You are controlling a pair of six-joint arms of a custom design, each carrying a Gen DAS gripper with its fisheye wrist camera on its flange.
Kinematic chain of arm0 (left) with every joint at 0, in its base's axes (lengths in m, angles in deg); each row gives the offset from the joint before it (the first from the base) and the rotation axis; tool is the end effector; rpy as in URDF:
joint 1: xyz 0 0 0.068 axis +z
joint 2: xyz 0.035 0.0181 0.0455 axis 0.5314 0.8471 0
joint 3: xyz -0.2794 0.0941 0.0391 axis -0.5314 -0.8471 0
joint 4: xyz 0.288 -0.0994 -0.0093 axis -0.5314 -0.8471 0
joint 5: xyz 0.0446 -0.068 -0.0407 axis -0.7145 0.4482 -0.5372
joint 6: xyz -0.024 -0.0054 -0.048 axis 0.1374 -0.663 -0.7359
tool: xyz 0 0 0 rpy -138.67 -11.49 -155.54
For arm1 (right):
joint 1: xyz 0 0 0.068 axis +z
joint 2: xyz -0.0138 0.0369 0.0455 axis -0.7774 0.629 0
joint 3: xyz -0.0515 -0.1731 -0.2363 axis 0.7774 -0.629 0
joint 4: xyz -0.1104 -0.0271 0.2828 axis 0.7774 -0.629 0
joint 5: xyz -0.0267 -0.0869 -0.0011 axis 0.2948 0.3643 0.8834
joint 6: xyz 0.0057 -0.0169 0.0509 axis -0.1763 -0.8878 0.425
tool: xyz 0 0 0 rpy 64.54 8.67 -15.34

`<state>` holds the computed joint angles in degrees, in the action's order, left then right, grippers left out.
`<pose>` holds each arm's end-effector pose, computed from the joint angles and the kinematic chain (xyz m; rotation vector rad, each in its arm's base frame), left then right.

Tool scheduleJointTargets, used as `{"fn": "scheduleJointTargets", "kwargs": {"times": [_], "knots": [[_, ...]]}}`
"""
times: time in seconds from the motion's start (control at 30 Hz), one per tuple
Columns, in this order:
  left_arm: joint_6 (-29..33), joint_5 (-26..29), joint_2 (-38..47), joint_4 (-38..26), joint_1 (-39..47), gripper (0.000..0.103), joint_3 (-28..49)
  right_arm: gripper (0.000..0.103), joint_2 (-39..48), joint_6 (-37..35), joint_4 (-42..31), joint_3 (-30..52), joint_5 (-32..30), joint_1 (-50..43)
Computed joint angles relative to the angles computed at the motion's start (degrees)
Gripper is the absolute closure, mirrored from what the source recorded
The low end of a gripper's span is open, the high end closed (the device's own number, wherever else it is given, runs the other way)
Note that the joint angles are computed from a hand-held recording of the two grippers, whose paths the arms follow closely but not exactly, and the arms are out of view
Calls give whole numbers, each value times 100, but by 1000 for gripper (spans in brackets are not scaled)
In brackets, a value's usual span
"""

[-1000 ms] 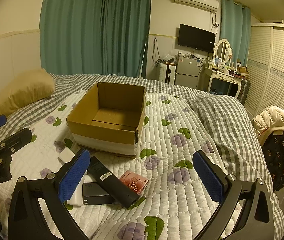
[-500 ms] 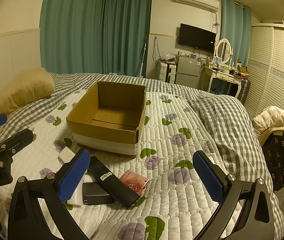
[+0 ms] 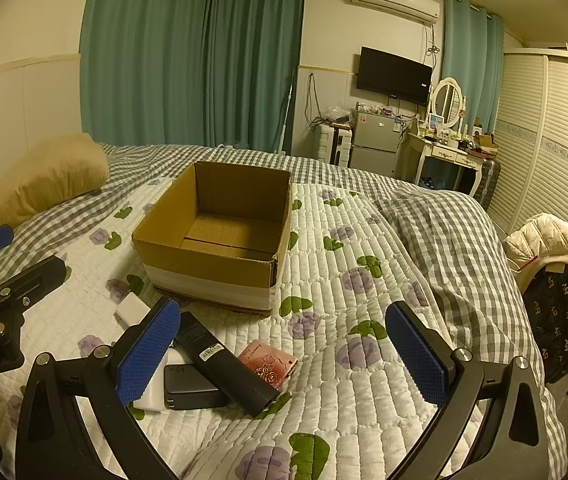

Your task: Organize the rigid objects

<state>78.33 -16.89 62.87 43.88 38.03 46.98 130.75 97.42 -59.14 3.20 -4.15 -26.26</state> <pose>0.3008 0.0238 0.2426 0.1811 2.0658 -0.0684 0.2938 0.1215 0.2327 -0.0622 2.1303 -0.0342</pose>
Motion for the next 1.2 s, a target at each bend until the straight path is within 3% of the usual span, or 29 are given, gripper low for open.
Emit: {"fn": "scheduleJointTargets", "kwargs": {"times": [0.3,0.53,0.73,0.83,0.93,0.97,1.0,1.03,1.2], "knots": [[44,-100,128,-159,-118,0,86,0,125,-118,-111,46,-75,-59],[79,-528,976,-456,-351,3,375,0,619,-280,-432,340,-540,-332],[-52,-688,1949,-900,-630,16,719,0,1087,-627,-873,755,-1146,-624],[-85,-678,2249,-914,-820,20,795,0,1315,-725,-1011,931,-1353,-680],[-181,-998,2588,-798,-1007,29,928,0,1485,-818,-1070,1053,-1331,-654],[-188,-1080,2651,-688,-1048,34,940,0,1515,-834,-1078,1074,-1322,-641],[-170,-1034,2683,-676,-1044,52,968,0,1548,-851,-1082,1090,-1325,-629],[-205,-948,2705,-761,-1014,55,1029,0,1593,-879,-1102,1110,-1350,-629],[-185,-754,2463,-869,-751,56,999,0,1829,-1131,-1272,1351,-1576,-623]]}}
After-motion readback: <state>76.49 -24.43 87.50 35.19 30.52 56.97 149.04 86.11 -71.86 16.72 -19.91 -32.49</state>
